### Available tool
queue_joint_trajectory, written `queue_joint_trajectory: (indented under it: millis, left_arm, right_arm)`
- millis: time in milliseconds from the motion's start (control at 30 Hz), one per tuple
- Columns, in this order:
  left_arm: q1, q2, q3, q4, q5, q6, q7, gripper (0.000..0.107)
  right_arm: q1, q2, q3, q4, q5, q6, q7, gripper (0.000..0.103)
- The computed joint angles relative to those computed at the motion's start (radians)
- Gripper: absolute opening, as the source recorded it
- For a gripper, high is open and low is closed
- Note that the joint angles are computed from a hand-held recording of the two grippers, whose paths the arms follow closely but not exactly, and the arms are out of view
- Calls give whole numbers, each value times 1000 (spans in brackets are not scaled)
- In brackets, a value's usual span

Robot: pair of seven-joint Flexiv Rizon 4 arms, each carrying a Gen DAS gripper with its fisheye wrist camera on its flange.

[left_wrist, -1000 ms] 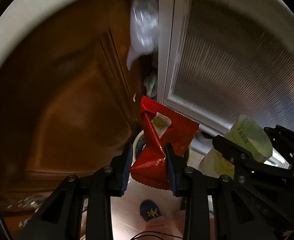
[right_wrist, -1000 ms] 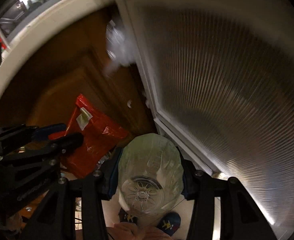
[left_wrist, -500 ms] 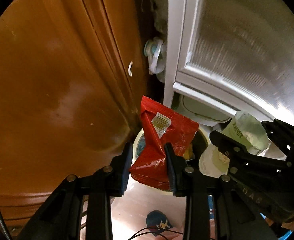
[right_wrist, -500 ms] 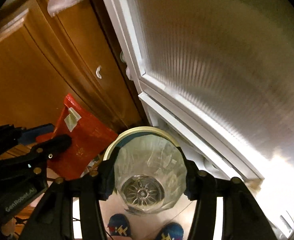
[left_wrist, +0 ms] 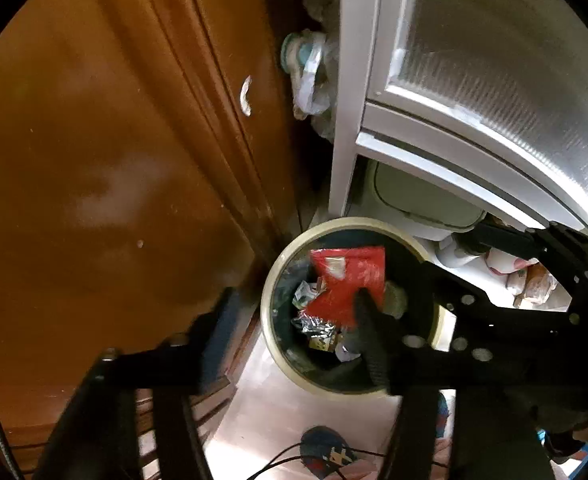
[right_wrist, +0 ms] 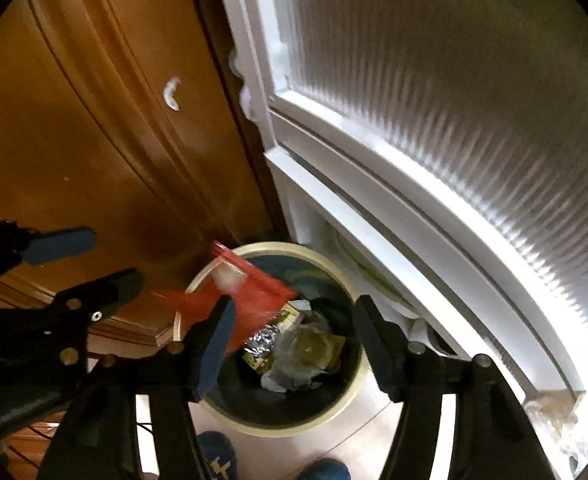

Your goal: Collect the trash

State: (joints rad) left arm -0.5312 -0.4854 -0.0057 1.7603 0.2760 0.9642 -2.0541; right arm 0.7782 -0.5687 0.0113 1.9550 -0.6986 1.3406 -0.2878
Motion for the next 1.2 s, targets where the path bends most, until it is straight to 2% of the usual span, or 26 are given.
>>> queue_joint_trajectory:
  millis: [100,167,267,367,500,533,700,933,1200]
  left_arm:
    - [8,5,2,12,-13,1,-17,95]
    - [17,9,-3,18,-23,7,-14,96]
    - [15,18,-3,14,-21,-3,-9,96]
    - [15,27,-4,10,-19,-11,-9,97]
    - [18,41,-14,5,-32,-30,-9,100]
    - [22,37,-17,1,-36,-32,-5,101]
    - [30,69,-38,-8,-72,-88,10,102]
    - [46,130,-71,-23,-125,-180,45,102]
    - [59,228,-100,-48,-165,-292,63,102]
  right_arm:
    - [4,5,-15,18,-3,7,25,70]
    - [5,17,-27,38,-11,30,46,77]
    - [-1,42,-31,60,-21,32,45,78]
    - [-19,93,-4,98,-14,10,49,78]
    - [-66,119,64,77,35,-57,16,78]
    - [-82,104,83,47,58,-78,-8,78]
    - [-112,145,153,20,150,-195,-62,78]
    - [-114,208,210,-54,240,-413,-108,78]
    - [-107,296,247,-119,288,-610,-117,78]
